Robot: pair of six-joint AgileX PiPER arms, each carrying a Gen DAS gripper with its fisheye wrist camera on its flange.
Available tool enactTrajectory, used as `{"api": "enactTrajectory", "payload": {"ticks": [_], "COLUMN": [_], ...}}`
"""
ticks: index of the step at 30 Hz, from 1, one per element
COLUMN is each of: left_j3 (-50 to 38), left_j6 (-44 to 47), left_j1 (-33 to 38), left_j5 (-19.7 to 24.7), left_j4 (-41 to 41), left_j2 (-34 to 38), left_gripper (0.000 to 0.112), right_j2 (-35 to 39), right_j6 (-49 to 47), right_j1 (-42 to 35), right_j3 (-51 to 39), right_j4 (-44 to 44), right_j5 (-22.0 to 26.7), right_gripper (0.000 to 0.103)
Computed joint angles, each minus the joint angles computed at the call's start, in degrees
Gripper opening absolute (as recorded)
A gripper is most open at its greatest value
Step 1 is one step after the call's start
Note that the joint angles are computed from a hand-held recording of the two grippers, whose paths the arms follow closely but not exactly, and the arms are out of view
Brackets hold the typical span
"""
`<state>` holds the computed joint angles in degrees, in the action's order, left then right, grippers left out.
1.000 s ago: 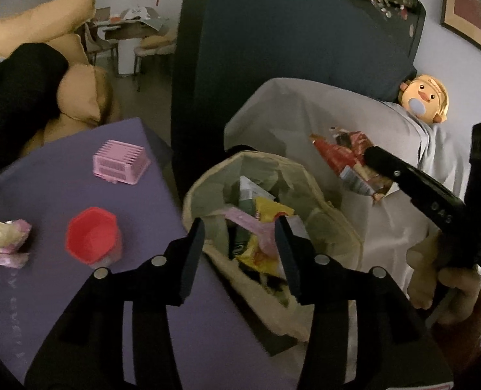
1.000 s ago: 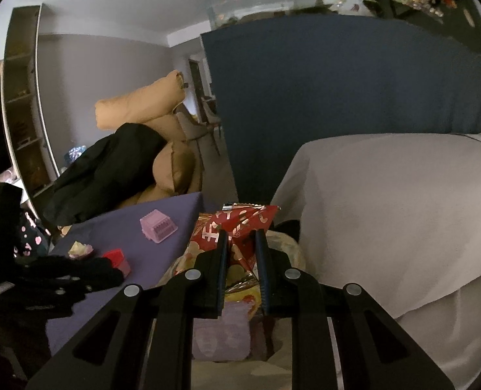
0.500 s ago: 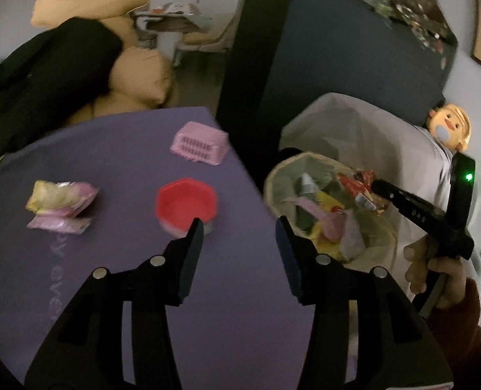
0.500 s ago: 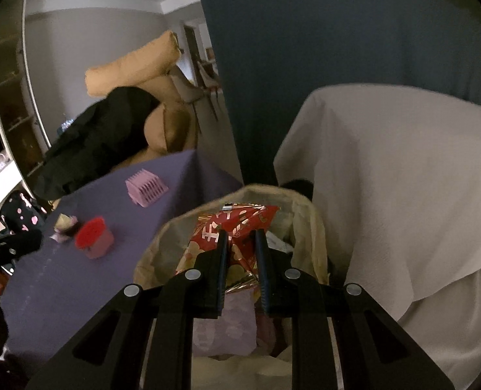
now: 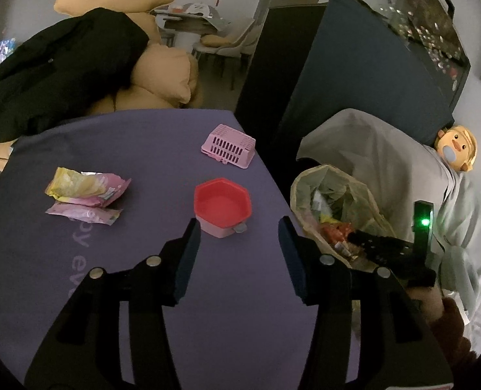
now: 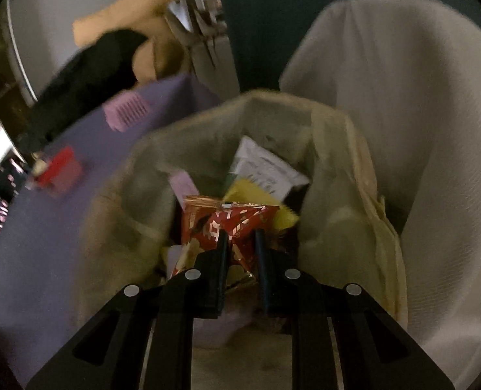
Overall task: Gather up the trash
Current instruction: 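Lower the red-and-gold wrapper into the trash bag and open the right tool, then move the right tool to the table and grasp the pink strip wrapper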
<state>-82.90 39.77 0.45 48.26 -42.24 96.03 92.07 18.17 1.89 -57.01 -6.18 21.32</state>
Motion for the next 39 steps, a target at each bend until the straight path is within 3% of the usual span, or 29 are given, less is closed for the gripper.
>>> {"api": "enactTrajectory", "payload": {"ticks": [2, 6, 7, 10, 14, 21, 24, 26, 32, 36, 39], "left_j3": [-0.1, -0.2, -0.2, 0.0, 0.5, 1.0, 1.6, 2.3, 4.1, 3.6, 2.8], "left_j6": [0.2, -0.2, -0.3, 0.3, 1.4, 4.6, 7.4, 10.0, 18.2, 20.0, 21.0], "left_j1": [0.1, 0.2, 0.3, 1.0, 3.0, 9.7, 13.5, 16.2, 24.4, 29.0, 31.8], "left_j5": [0.1, 0.2, 0.2, 0.2, -0.2, -1.0, -1.6, -1.7, -1.3, 0.4, 2.0], "left_j4": [-0.1, -0.1, -0.1, -0.6, -1.5, -3.1, -4.6, -6.5, -11.6, -12.8, -14.0], "left_j2": [0.1, 0.1, 0.0, -0.2, -0.7, -0.6, -0.7, -0.8, -0.9, 0.9, 2.7], "left_gripper": [0.047, 0.049, 0.050, 0.050, 0.051, 0.051, 0.051, 0.052, 0.055, 0.055, 0.055], "right_j2": [0.4, -1.5, -2.3, -5.2, -10.1, -14.5, -14.7, -13.7, -5.7, 2.1, 10.0], "right_j6": [0.8, -10.6, -11.1, -8.8, -4.7, -2.6, -4.5, -4.9, -2.2, 3.6, 0.8], "right_j1": [-0.4, -2.8, -2.8, -1.7, -1.1, 1.8, 4.1, 7.1, 15.6, 22.6, 26.5], "right_j3": [0.2, 2.5, 2.9, 3.9, 4.4, 0.7, -0.7, -2.5, -12.9, -22.2, -32.1], "right_j4": [-0.4, 12.7, 13.0, 9.8, 4.9, 4.2, 5.8, 5.5, 2.1, -5.0, -3.7], "right_j5": [0.0, -2.3, -2.3, -2.7, -2.1, -0.2, -0.9, -1.6, 2.5, 5.8, 10.5], "right_gripper": [0.017, 0.020, 0.029, 0.047, 0.052, 0.053, 0.060, 0.061, 0.061, 0.061, 0.061]}}
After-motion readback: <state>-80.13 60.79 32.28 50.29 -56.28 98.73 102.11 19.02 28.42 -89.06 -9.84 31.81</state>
